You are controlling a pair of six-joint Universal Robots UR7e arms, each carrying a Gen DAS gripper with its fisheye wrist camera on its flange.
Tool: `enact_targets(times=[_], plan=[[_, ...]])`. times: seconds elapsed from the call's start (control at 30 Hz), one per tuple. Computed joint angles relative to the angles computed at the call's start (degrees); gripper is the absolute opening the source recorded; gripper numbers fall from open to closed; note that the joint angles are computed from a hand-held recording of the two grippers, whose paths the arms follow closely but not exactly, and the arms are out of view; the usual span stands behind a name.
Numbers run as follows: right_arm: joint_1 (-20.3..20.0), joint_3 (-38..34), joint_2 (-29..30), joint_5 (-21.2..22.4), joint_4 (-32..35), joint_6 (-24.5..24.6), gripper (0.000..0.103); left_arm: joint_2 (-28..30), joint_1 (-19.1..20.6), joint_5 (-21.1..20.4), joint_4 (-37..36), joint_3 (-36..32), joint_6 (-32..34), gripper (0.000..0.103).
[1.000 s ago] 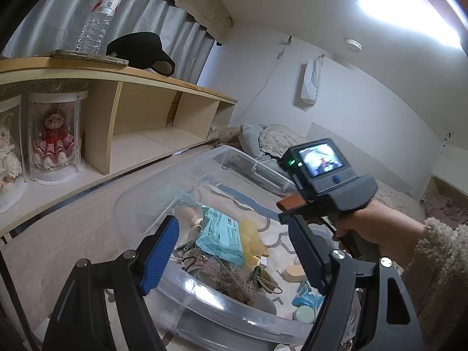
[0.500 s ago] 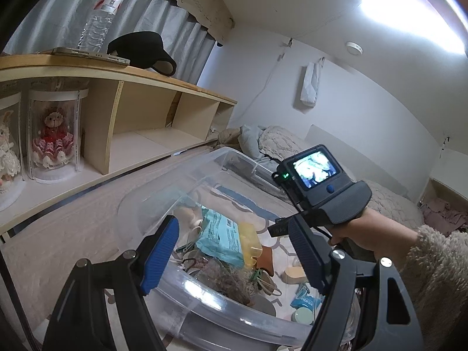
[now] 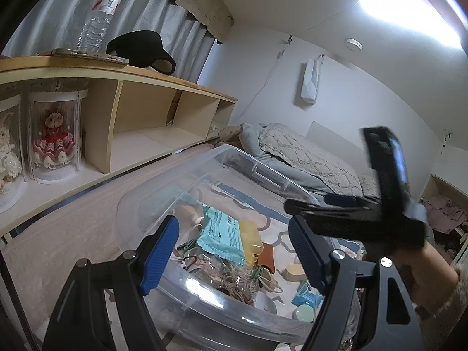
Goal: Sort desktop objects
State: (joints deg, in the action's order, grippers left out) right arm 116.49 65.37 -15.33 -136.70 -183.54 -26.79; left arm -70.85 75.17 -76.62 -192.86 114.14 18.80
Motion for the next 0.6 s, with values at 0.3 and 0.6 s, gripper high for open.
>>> enact_targets(times=[0.3, 0.6], plan=[[0.3, 13.3, -5.7, 8.7, -15.2, -0.3, 0.103, -0.2, -1.6, 2.6, -0.1, 0.8, 0.6, 0.095], [1.0, 20.5, -7.6, 9.9, -28.6, -3.1, 0.103, -1.1, -3.2, 2.9, -1.7, 2.5, 0.6, 0.103]])
